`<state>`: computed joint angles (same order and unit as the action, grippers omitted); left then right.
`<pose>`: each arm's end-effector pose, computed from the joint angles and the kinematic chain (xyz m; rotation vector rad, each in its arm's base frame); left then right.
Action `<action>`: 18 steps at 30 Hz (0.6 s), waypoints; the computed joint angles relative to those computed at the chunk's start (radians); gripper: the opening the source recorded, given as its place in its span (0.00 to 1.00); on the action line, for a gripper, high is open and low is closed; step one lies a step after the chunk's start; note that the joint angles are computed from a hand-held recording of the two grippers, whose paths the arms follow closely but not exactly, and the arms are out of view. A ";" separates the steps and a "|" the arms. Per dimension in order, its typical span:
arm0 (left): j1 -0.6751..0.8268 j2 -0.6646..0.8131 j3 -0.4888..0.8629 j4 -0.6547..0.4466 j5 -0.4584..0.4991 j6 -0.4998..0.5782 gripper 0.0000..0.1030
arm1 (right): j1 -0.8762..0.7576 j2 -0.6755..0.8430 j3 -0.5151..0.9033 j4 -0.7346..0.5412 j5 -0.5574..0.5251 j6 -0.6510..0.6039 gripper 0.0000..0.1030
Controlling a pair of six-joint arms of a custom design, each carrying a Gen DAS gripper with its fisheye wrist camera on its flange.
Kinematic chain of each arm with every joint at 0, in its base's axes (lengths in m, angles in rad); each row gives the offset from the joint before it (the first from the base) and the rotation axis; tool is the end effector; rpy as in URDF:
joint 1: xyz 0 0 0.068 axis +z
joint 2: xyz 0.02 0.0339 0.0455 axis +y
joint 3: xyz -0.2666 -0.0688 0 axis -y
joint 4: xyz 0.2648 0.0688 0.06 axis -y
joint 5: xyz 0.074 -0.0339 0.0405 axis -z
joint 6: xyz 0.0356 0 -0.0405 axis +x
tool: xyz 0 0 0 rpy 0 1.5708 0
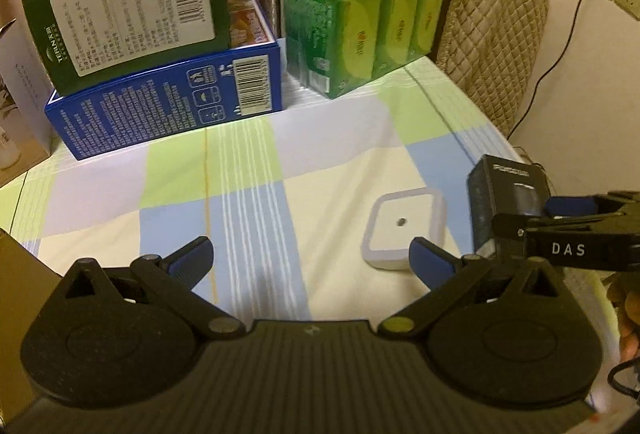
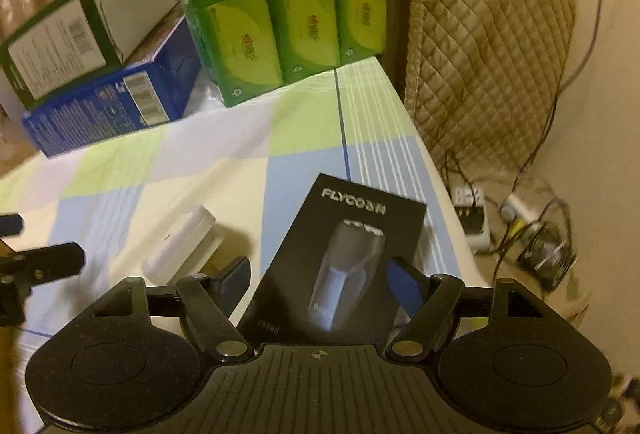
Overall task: Organize objects
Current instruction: 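Grasp the FLYCO shaver box with right tool while left tool grasps the white night light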
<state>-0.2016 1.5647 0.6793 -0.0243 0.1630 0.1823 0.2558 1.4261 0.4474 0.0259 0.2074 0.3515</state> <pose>0.2922 -0.0656 0.1269 0.5401 2.4158 -0.2103 0.2362 0.0542 0.1024 0.2020 2.4859 -0.0096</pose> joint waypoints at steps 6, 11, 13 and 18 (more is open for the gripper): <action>0.017 0.045 0.013 0.019 0.006 0.007 0.99 | 0.046 0.059 0.023 -0.007 0.105 -0.003 0.76; 0.018 0.071 0.020 0.030 -0.003 -0.012 0.99 | 0.033 0.113 0.020 0.042 0.102 0.004 0.83; 0.015 0.072 0.018 0.030 -0.003 -0.008 0.99 | 0.021 0.127 0.017 0.053 0.088 0.005 0.83; -0.001 0.082 0.018 0.035 -0.001 -0.001 0.99 | -0.014 0.111 -0.039 0.129 0.003 -0.045 0.80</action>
